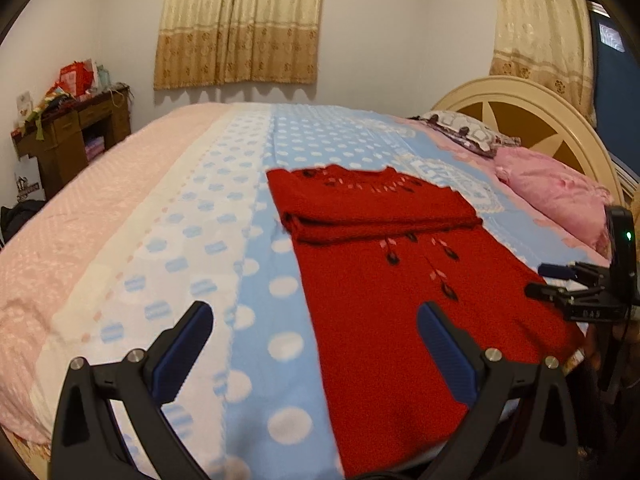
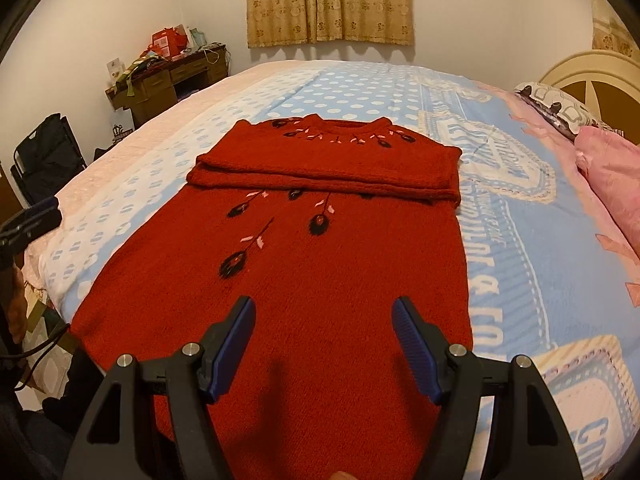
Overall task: Fold small clothes
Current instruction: 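Move both open tools back toward the sweater hem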
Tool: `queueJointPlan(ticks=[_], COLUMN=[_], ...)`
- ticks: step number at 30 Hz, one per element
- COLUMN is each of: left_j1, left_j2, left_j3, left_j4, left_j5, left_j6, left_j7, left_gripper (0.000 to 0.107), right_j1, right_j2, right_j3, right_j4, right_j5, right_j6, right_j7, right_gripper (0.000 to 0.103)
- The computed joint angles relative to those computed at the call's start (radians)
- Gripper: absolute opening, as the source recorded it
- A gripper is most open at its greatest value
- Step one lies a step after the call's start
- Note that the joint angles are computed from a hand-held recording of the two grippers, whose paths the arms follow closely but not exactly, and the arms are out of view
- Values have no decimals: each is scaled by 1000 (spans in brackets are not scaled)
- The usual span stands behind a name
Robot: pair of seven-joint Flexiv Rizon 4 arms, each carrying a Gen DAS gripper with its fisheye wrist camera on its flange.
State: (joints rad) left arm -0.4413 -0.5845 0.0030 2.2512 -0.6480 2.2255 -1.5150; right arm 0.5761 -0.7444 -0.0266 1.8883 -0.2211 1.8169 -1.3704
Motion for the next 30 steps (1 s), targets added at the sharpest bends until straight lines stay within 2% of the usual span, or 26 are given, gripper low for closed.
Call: queueJointPlan(ticks=[6, 11, 16, 21, 25, 30], left_j1=[-46, -40, -74, -111, -22, 99], left_j2=[-3, 1, -10, -28, -31, -39], left_j3=[4, -16, -4, 19, -36, -104], left_j4=[5, 16, 10, -3, 12, 23], left_j5=[-30, -4, -21, -70, 33, 218], left_j6=[-20, -32, -51, -88, -110, -119], left_j7=[28, 9, 20, 38, -54, -195], left_gripper=[103, 103, 103, 103, 103, 103], right_j1=[23, 68, 96, 77, 107, 101], right_j2=[25, 50, 71, 91, 102, 111], right_j3=[-9, -37, -55, -30, -62, -77], right_j4=[50, 114, 165, 201, 234, 254], right_j5=[14, 51, 95, 126, 174, 213], right_j6=[26, 69, 103, 125, 138, 115], right_j7=[-18, -44, -87, -109, -131, -121], right_gripper=[71, 71, 71, 71, 71, 71])
